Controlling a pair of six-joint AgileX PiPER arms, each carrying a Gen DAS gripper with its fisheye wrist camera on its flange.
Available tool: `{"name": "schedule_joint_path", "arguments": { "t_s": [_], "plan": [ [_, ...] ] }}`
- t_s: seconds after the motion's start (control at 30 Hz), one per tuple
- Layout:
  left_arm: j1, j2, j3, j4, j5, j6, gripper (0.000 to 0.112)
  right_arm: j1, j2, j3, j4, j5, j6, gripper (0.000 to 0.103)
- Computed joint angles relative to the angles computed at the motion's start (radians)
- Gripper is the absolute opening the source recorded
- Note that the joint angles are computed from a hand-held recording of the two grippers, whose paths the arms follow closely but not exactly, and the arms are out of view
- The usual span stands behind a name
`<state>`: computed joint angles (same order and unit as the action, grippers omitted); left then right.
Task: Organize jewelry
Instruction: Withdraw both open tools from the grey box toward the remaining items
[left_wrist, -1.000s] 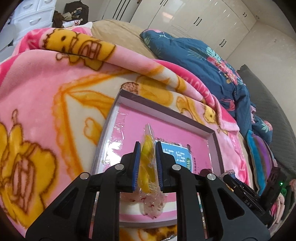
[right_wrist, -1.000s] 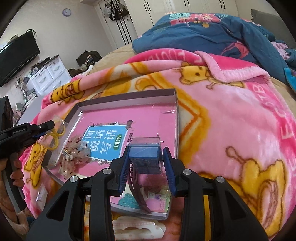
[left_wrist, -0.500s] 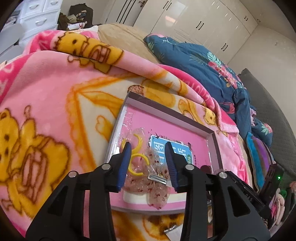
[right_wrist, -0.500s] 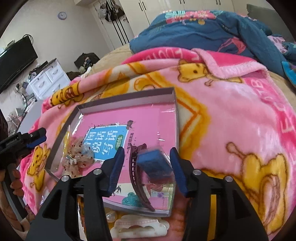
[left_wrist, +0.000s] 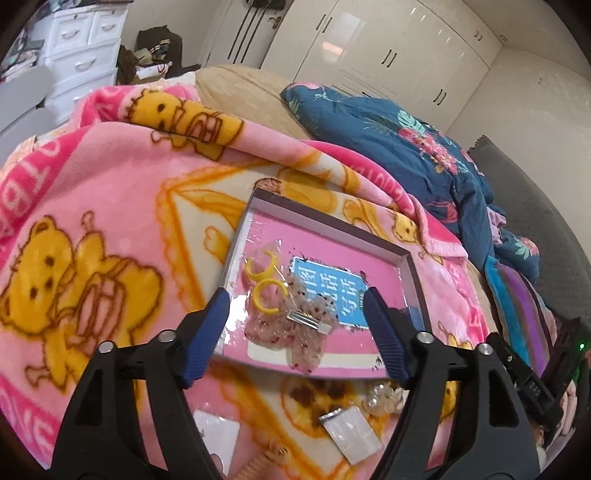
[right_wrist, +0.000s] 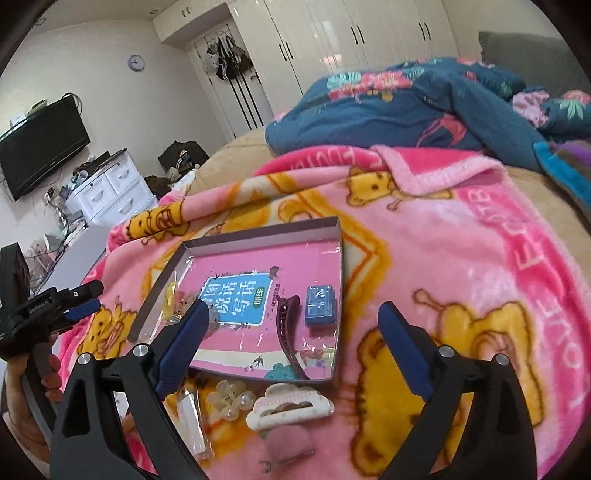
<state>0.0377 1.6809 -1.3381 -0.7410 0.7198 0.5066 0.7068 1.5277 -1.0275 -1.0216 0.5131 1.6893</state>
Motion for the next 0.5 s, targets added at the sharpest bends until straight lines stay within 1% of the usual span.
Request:
{"name": "schedule_joint_path", "arguments": {
  "t_s": [0.07,0.23,0.37,0.5],
  "plan": [
    [-0.001,-0.031,0.022,-0.007,-0.002,0.013,0.077,0.019,-0.014,-0.004,-0.004,0.028,-0.003,0.092],
    [0.006,-0.117,0.073,-0.013,-0.004,0.029,0.087,0.069,-0.060,-0.002,-0.029,0.078,0.014,0.092],
    [0.014,-0.177,0.097,0.003,-0.001,0.021,0.090,0.109,-0.094,-0.008,-0.040,0.119,0.013,0.092],
    [0.038,-0.228,0.131,-0.038,0.013,0.063,0.091,0.154,-0.121,-0.008,-0.069,0.158,0.031,0.092]
  ]
}}
